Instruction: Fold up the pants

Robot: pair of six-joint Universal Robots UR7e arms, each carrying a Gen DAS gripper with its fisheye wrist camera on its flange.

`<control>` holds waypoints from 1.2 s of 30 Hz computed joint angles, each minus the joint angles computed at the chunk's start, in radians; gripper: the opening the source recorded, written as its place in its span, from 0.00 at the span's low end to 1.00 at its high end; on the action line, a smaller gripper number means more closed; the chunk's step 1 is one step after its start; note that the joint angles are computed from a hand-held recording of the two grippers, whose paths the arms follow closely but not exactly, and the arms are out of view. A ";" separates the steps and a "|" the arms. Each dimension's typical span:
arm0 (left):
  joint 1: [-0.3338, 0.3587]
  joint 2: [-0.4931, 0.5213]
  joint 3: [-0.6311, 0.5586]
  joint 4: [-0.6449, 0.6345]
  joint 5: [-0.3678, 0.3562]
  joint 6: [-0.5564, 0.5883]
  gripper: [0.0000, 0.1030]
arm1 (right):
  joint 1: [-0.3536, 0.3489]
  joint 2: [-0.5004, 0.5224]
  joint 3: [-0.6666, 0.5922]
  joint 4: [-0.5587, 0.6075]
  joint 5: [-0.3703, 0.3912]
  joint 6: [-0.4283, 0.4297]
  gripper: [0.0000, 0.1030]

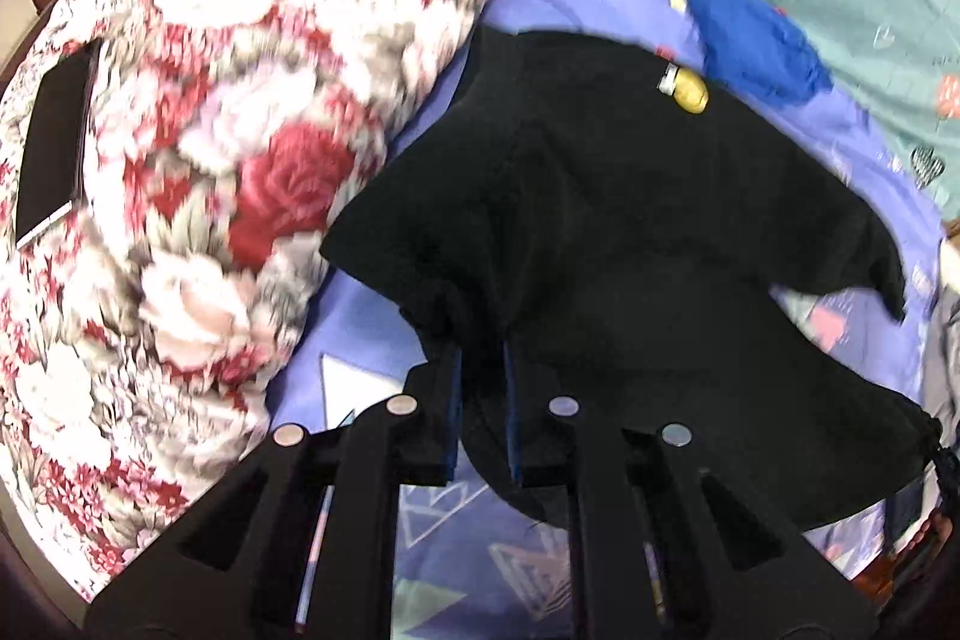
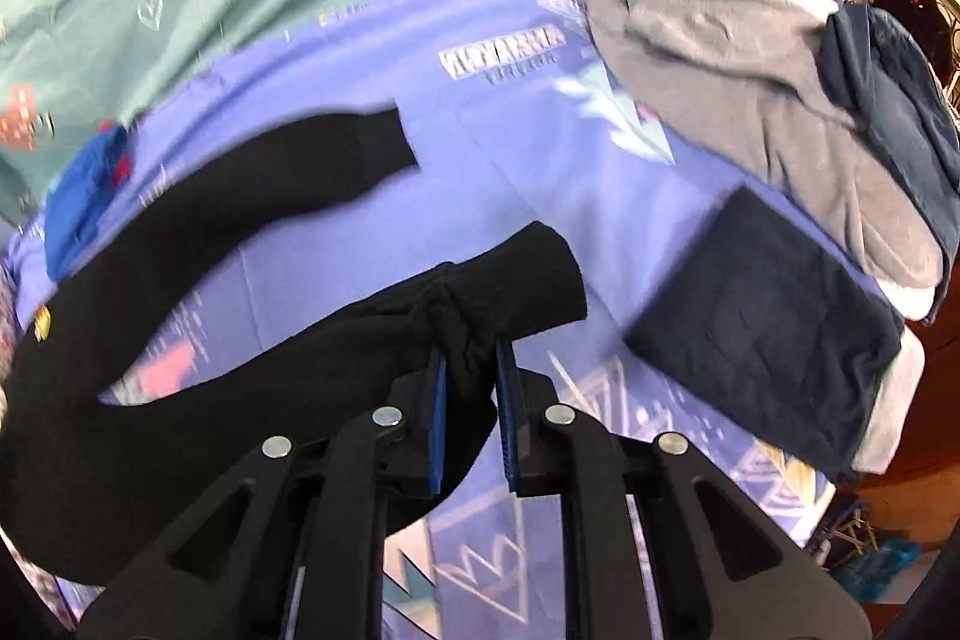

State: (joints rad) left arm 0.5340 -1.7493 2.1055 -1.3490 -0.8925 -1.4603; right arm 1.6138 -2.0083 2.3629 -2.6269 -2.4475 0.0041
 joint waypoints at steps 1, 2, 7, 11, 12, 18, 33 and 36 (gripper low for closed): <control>0.006 -0.002 0.005 0.011 -0.015 -0.003 0.12 | -0.032 -0.011 0.011 0.002 0.013 -0.016 0.15; 0.028 0.004 0.021 0.011 -0.039 0.001 0.20 | -0.064 -0.022 0.026 0.009 0.026 -0.013 0.17; 0.094 0.060 0.006 0.174 -0.056 -0.121 0.36 | -0.135 0.060 0.073 -0.025 -0.164 0.037 0.51; 0.053 0.041 -0.012 0.199 0.013 -0.148 0.59 | -0.087 0.102 0.072 -0.302 -0.164 -0.084 0.53; 0.045 0.048 -0.014 0.186 0.037 -0.132 0.61 | -0.083 0.121 0.054 -0.338 -0.132 -0.100 0.53; 0.063 0.132 -0.006 -0.137 0.108 0.081 0.81 | -0.169 0.218 -0.060 -0.329 0.236 -0.027 0.53; 0.119 0.286 -0.014 -0.292 0.088 0.164 0.82 | -0.251 0.563 -0.317 -0.335 0.481 0.214 0.54; 0.126 0.286 -0.013 -0.282 0.081 0.141 0.82 | -0.259 0.572 -0.343 -0.296 0.537 0.199 0.18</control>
State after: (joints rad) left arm 0.6597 -1.4634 2.0922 -1.6311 -0.8117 -1.3197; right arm 1.3552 -1.4361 2.0195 -2.9233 -1.9105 0.2031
